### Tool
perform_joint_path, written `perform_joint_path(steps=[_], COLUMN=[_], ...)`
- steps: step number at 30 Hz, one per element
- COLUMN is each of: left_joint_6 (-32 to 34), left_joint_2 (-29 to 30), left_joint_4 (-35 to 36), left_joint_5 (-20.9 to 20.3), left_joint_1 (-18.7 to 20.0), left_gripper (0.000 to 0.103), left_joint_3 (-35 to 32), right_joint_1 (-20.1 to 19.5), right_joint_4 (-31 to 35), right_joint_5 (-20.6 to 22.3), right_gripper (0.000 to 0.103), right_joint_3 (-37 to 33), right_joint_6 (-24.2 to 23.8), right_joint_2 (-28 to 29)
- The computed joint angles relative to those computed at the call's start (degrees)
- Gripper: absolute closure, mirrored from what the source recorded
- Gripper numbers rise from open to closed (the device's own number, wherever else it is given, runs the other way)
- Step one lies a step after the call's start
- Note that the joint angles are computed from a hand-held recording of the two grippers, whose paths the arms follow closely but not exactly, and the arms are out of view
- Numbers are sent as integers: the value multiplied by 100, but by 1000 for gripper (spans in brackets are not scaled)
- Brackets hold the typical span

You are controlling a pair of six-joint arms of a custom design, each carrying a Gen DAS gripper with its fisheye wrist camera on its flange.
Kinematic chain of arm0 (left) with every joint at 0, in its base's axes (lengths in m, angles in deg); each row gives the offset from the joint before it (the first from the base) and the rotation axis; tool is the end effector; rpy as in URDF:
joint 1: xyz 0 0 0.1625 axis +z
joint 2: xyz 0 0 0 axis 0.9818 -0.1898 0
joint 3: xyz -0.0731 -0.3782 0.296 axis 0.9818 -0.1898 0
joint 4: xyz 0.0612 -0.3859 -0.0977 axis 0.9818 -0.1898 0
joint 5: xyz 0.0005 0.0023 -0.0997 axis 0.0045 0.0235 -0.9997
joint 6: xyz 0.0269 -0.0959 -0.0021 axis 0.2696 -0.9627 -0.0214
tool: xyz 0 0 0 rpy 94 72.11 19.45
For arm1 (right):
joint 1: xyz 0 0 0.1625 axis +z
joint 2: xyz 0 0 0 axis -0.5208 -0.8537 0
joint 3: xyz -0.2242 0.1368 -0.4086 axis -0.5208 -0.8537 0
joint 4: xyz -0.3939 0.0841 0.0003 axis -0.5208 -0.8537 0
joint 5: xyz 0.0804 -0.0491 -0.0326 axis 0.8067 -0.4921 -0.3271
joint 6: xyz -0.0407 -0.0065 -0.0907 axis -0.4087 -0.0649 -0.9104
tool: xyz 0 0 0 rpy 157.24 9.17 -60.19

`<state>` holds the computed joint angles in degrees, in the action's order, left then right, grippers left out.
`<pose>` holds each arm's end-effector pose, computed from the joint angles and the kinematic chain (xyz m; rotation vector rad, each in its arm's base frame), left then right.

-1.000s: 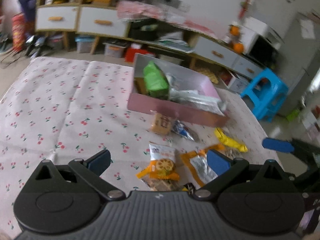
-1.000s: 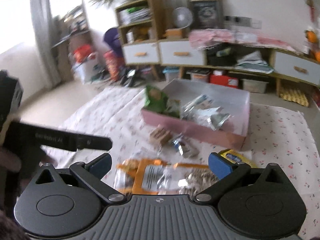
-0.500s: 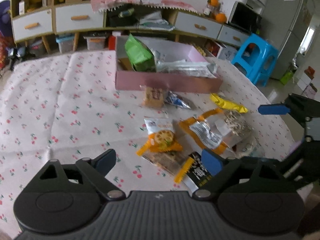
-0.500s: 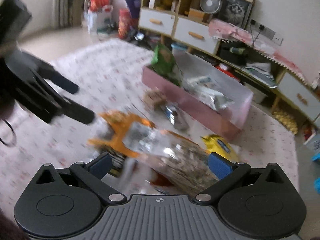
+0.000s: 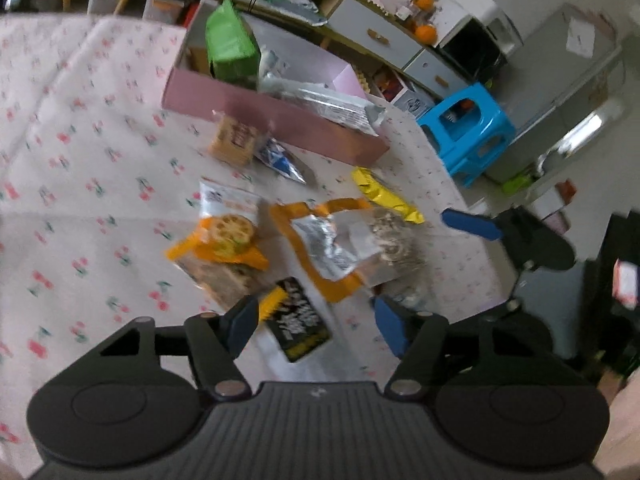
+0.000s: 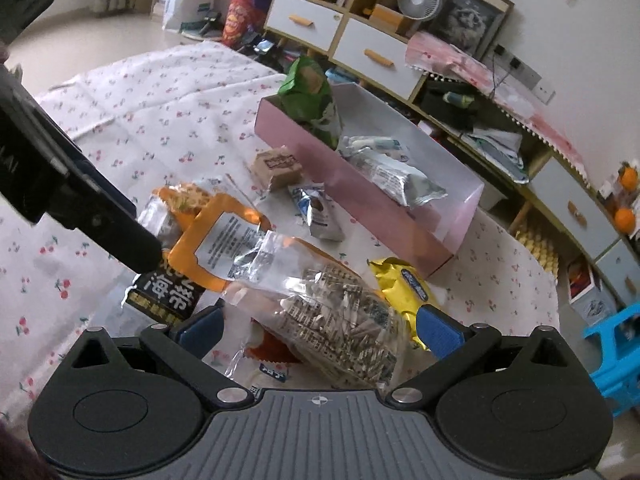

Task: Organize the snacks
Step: 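Grasp the orange-and-silver packet with the left tool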

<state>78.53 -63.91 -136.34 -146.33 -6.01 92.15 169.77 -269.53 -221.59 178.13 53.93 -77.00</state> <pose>0.0505 -0.3340 0.3128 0.5667 2.9596 -0.4592 0.3994 -0.2883 -0.0870 0.9402 -1.9809 0.5607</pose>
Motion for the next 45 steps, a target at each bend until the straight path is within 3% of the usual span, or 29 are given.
perform_joint_path(steps=[7,11,18,23,31,37,41,43,44,45], left_joint_6=[-771,-1218,-1665,-1402,-1369,-1126,-252,354,729,1259], left_joint_2=[498,737,996,884,346,41,-64,-145,-191,-234], left_joint_4=[-445,-688,-1409,-1707,-1081,2,399,351,195,-86], left_joint_5=[-600,-763,-462,-287,533,791,1143,1566,1807,2064], left_joint_1=[332,444,425,325,153,309,126,-171,-350,-543], left_gripper=[59,72,98,100,100,96,88,73,60,40], left_joint_3=[-10,-33,47,72,-166,-481,-519,-386,-267,-105], right_joint_1=[-67,-122,-191,-224,-295,-356,-397,-419,-428,-444], right_joint_4=[-132,-150,-369,-607,-916,-920,-969,-1023,-1041,-1043], right_joint_5=[-96,-113,-97,-46,200,322,496,616,674,739], right_gripper=[2,2,2,2,2,2,2,2,2,2], right_joint_3=[-5,26,61,75,119,79,145,217,252,290], right_joint_6=[69,235,224,88,-392,-649,-710,-816,-868,-923], right_joint_2=[11,-22,-19,-27,-40,-12,-115,-192,-231,-275])
